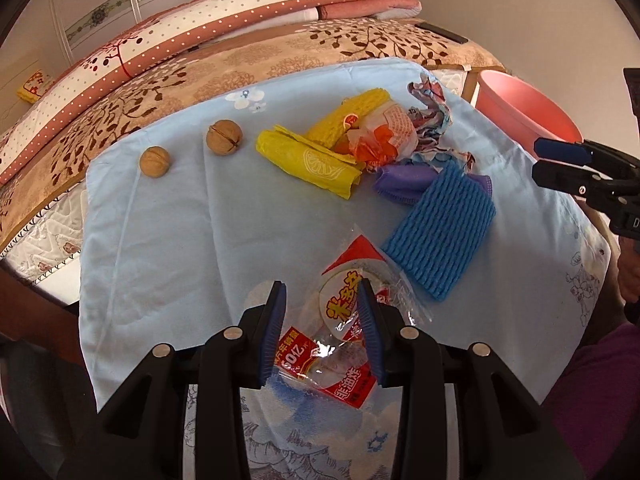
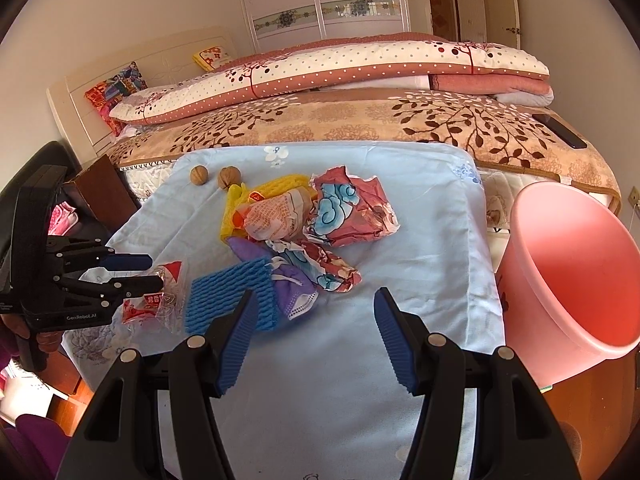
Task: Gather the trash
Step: 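Grasp the red-white snack bag with the left tool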
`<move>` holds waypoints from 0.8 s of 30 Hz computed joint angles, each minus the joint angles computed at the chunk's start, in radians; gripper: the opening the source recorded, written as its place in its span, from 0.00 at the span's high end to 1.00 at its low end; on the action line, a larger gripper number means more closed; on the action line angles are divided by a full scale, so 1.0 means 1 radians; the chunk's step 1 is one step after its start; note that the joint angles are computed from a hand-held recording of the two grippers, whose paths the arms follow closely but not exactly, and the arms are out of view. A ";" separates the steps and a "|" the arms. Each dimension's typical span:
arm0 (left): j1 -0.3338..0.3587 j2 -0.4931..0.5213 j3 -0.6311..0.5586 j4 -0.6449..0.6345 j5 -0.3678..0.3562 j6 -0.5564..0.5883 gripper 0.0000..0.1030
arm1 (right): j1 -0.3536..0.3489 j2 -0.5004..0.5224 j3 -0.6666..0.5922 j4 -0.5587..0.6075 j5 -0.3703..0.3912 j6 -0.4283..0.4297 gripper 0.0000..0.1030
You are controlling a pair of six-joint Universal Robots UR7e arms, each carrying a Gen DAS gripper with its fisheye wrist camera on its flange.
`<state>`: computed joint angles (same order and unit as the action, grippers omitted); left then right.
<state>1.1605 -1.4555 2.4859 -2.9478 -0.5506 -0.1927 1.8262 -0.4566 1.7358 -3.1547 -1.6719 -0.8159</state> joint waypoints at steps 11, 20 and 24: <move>0.034 0.012 0.007 -0.081 -0.073 0.059 0.64 | 0.021 0.037 -0.049 0.028 -0.036 0.029 0.43; 0.000 0.039 0.032 -0.144 -0.016 0.053 0.90 | 0.036 0.052 -0.061 0.031 -0.047 0.024 0.43; -0.017 0.035 0.039 -0.153 0.006 0.031 0.93 | 0.037 0.050 -0.056 0.020 -0.045 0.021 0.43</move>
<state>1.1437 -1.4203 2.5252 -3.1011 -0.5444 -0.1613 1.8636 -0.4062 1.6796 -3.1344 -1.7170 -0.7950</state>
